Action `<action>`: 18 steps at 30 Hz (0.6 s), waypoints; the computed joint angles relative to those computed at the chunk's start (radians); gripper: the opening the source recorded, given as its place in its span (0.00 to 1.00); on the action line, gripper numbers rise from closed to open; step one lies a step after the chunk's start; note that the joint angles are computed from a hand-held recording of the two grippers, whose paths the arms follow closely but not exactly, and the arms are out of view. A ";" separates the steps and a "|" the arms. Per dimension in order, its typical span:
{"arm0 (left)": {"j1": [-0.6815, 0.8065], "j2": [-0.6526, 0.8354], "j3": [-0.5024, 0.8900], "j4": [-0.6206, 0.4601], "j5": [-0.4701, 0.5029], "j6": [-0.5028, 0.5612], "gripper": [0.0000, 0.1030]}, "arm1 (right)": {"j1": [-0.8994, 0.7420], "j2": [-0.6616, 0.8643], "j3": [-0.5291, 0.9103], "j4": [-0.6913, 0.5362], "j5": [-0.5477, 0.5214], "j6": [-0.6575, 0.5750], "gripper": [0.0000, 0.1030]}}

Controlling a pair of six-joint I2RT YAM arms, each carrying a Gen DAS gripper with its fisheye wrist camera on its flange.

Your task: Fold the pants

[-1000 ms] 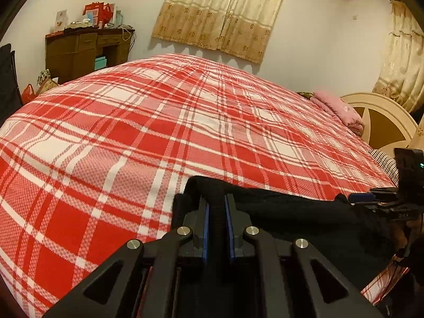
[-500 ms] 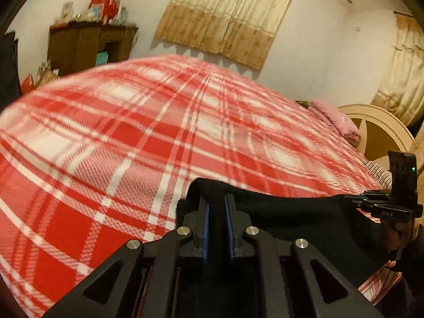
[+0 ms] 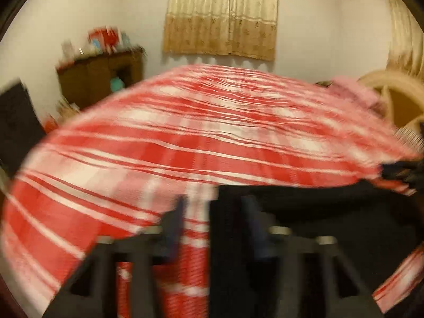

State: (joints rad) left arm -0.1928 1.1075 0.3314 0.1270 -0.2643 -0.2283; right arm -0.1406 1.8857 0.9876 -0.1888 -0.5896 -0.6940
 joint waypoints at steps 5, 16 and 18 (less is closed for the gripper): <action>0.114 -0.254 -0.092 -0.146 0.066 0.066 0.78 | -0.169 -0.117 -0.067 -0.032 -0.082 -0.107 0.62; -0.384 -0.210 0.025 -0.115 -0.096 -0.178 0.78 | -0.756 -0.010 0.192 -0.350 -0.198 -0.426 0.65; -0.480 -0.011 0.098 0.001 -0.085 -0.193 0.78 | -0.818 0.059 0.308 -0.382 -0.196 -0.368 0.65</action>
